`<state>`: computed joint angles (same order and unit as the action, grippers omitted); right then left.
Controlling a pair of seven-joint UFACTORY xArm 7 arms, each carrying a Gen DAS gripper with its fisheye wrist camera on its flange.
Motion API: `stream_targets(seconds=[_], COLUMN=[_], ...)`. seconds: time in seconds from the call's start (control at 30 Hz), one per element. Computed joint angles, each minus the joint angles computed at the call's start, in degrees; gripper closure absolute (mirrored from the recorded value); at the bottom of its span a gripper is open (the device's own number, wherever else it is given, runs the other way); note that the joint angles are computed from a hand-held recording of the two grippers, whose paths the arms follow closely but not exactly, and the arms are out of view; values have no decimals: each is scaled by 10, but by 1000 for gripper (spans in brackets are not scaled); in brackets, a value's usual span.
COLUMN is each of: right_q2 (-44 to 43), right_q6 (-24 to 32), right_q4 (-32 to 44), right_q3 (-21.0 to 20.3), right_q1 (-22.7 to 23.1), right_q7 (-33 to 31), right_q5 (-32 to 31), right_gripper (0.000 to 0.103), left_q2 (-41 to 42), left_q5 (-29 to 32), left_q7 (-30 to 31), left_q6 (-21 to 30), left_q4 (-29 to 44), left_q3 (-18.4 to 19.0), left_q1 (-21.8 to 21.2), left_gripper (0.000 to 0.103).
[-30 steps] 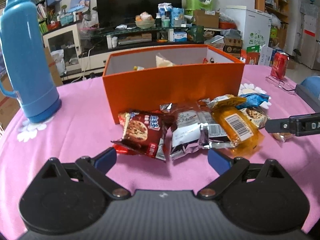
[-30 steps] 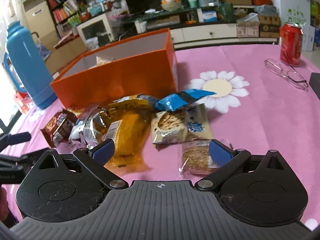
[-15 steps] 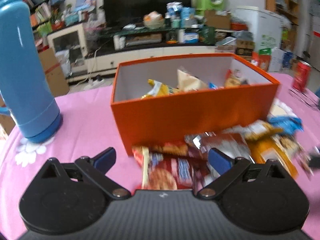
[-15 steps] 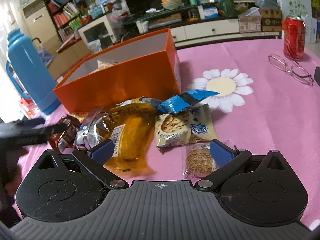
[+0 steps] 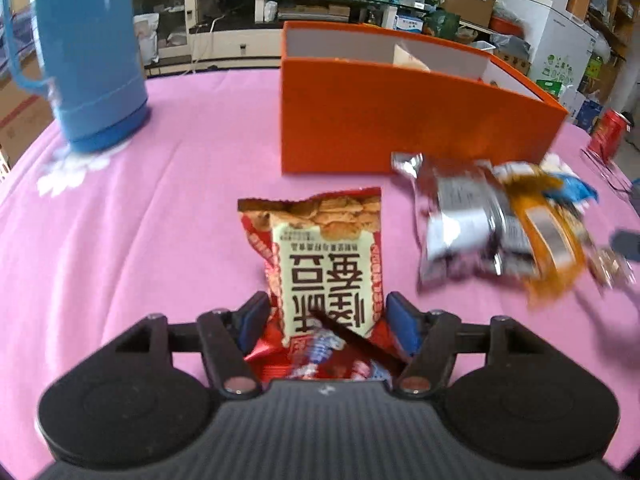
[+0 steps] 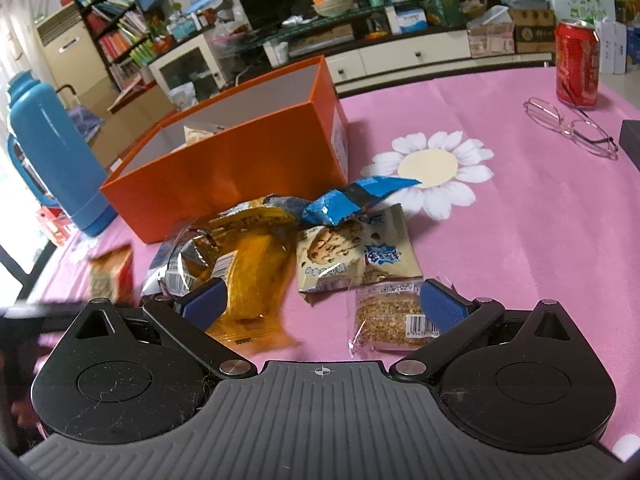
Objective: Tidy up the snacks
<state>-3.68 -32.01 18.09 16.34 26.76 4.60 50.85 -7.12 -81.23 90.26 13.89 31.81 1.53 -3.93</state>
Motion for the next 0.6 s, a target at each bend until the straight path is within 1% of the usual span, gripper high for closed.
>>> stream_targets(seconds=[0.03,0.07,0.1,0.2,0.27,0.33,0.4,0.43,0.47,0.53,0.6], right_q2=[1,4,6,14,15,10,9,8,5,-6,-17], right_q6=[0,0,1,0,-10,-13,-13,-10,-7,-5,-8], right_q4=[2,7,11,25,26,21,16,14,11,-4,-17], right_q3=[2,5,7,12,12,8,3,2,1,-1,1], right_q1=[0,2,4,15,23,26,25,24,23,22,20], right_q7=[-7,-22,-36,-93,-110,-116,-123,-134,-142,-130,-115], right_q5=[7,22,37,96,119,132,141,154,165,163,163], right_gripper=[8,8,8,8,8,8,8,8,8,8,8], left_q2=[-4,-10,-15,-39,-55,-79,-122,-142,-163,-198,-219], left_q5=[6,19,14,-68,-114,-102,-80,-63,-40,-3,6], left_q7=[2,-6,-2,64,96,88,102,98,86,55,39], left_q6=[8,17,24,62,64,59,63,55,45,25,14], left_q4=[-6,-14,-18,-20,-19,-33,-69,-87,-106,-142,-165], left_q3=[4,8,13,33,33,31,36,32,29,23,25], left_q1=[3,8,10,22,35,51,63,63,63,52,36], left_gripper=[32,28,26,23,22,22,21,20,20,20,17])
